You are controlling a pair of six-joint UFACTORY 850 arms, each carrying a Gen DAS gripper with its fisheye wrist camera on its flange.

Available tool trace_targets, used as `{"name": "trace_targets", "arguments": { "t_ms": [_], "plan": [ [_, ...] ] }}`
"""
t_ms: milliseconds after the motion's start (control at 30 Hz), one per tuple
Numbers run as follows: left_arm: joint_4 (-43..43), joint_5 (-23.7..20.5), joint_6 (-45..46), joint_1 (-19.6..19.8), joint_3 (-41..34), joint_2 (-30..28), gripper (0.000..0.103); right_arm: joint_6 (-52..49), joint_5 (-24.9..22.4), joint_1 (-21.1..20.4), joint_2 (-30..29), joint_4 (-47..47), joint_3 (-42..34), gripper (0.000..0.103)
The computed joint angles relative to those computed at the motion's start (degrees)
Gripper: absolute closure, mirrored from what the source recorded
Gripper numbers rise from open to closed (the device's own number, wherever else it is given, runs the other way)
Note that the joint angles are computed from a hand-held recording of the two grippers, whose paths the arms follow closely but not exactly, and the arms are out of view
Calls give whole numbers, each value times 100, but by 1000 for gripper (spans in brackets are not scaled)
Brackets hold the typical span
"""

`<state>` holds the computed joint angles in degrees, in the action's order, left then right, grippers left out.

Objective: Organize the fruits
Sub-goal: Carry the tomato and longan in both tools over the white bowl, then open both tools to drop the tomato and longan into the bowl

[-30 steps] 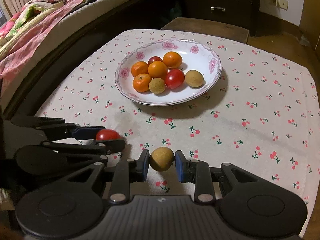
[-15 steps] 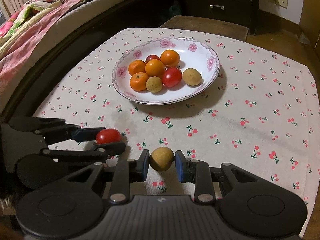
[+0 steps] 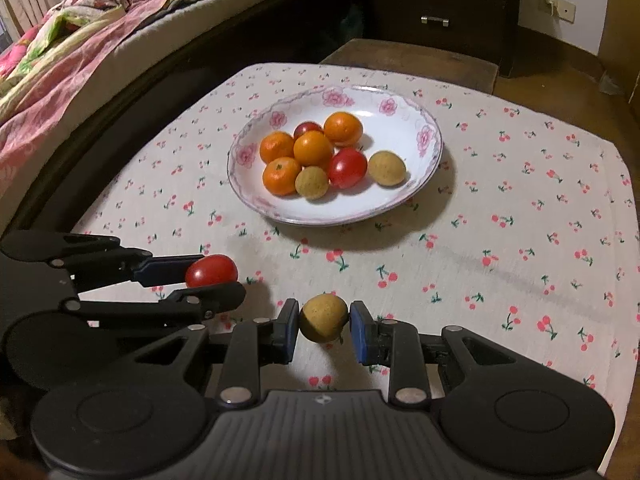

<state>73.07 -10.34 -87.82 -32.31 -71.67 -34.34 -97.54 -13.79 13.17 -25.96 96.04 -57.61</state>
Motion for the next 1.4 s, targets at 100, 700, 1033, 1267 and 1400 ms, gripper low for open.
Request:
{"name": "trace_targets", "arguments": {
  "t_ms": [100, 700, 1033, 1267, 1400],
  "plan": [
    [191, 35, -245, 40, -28, 16, 65, -81, -16, -19, 0, 95, -52, 75],
    [-166, -12, 76, 212, -809, -364, 65, -391, -67, -158, -397, 548, -817, 75],
    [-1206, -142, 1138, 277, -1189, -644, 65, 168, -94, -188, -727, 69, -1179, 75],
    [-1482, -263, 1464, 284, -1366, -793, 65, 405, -75, -187, -872, -127, -1323, 75],
    [-1454, -329, 1459, 288, -1436, -851, 66, 510, -109, -192, -953, -186, -1403, 75]
  ]
}}
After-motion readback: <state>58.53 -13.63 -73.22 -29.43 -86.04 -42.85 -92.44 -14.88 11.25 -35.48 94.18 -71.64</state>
